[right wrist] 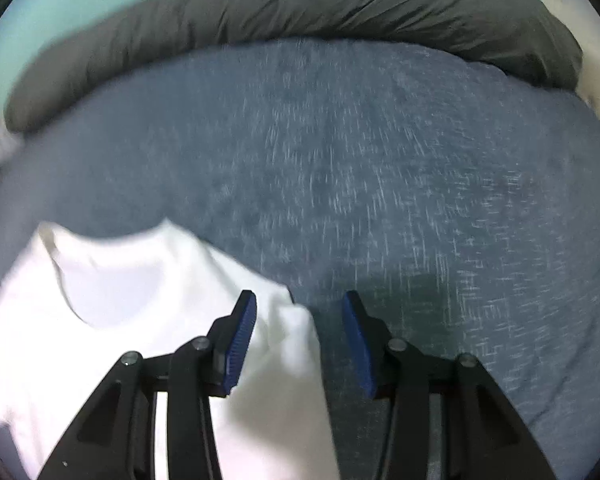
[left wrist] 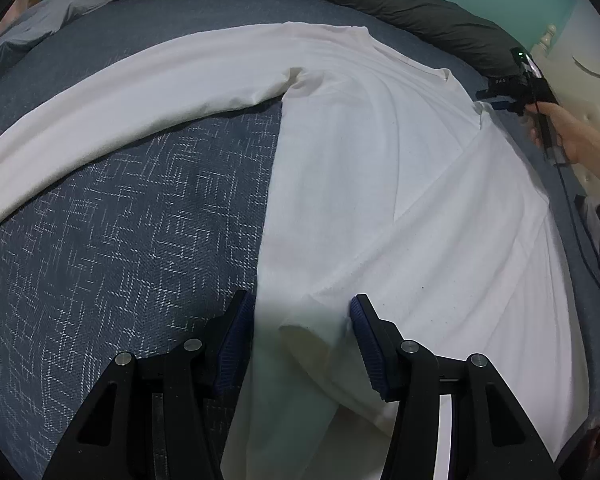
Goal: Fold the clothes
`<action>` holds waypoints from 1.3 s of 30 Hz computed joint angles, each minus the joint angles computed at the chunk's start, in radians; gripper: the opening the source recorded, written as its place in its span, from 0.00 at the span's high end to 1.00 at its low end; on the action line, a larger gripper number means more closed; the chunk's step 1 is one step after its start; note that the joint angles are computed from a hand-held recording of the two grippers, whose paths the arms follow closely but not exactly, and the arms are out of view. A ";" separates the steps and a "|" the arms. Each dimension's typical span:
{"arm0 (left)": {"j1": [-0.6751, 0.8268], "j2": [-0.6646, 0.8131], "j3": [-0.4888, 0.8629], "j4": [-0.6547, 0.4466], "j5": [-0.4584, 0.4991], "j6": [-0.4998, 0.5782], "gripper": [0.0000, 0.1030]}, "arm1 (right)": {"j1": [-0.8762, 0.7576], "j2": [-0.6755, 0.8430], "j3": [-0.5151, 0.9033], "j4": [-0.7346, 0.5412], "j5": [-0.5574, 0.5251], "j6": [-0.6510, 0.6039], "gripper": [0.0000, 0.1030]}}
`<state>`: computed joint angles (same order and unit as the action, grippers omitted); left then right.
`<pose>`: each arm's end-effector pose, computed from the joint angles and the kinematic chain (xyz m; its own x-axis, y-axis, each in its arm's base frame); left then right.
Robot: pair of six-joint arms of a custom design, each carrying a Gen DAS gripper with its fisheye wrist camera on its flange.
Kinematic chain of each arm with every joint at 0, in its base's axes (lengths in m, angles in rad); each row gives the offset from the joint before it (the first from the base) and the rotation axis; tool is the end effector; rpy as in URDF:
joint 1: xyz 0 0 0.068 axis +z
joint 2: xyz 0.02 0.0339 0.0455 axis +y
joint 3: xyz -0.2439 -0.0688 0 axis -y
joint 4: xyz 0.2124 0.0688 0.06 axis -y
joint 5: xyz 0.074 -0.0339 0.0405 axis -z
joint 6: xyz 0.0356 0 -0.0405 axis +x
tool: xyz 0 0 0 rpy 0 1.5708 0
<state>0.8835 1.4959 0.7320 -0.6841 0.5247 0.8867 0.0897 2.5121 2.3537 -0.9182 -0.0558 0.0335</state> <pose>0.1467 0.1506 0.1491 -0.8862 -0.0225 -0.4627 0.0898 0.9715 -0.2193 0.4862 0.0457 0.1864 -0.8802 -0.0456 -0.4724 -0.0864 0.9941 0.0650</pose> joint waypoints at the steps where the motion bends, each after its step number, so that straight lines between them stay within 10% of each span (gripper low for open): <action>1: 0.003 0.001 0.001 -0.002 0.000 0.005 0.46 | 0.003 -0.002 -0.012 0.005 0.002 -0.005 0.78; 5: 0.020 0.008 0.010 -0.017 0.003 0.027 0.46 | -0.001 -0.026 -0.081 0.050 0.048 0.030 0.96; 19: 0.061 0.015 0.028 -0.049 0.001 0.075 0.46 | -0.063 -0.150 -0.324 0.283 -0.016 0.137 0.97; 22: 0.074 0.018 0.033 -0.060 0.003 0.090 0.46 | -0.071 -0.163 -0.323 0.274 -0.060 0.131 0.95; 26: 0.093 0.026 0.048 -0.081 0.004 0.109 0.46 | -0.070 -0.122 -0.249 0.200 -0.081 0.078 0.68; 30: 0.115 0.036 0.061 -0.100 0.006 0.135 0.46 | -0.069 -0.137 -0.287 0.209 -0.093 0.069 0.68; 32: 0.126 0.040 0.066 -0.109 0.006 0.149 0.46 | -0.063 -0.125 -0.277 0.188 -0.070 0.052 0.93; 39: 0.159 0.045 0.077 -0.131 0.004 0.190 0.46 | -0.064 -0.134 -0.292 0.227 -0.032 0.088 0.98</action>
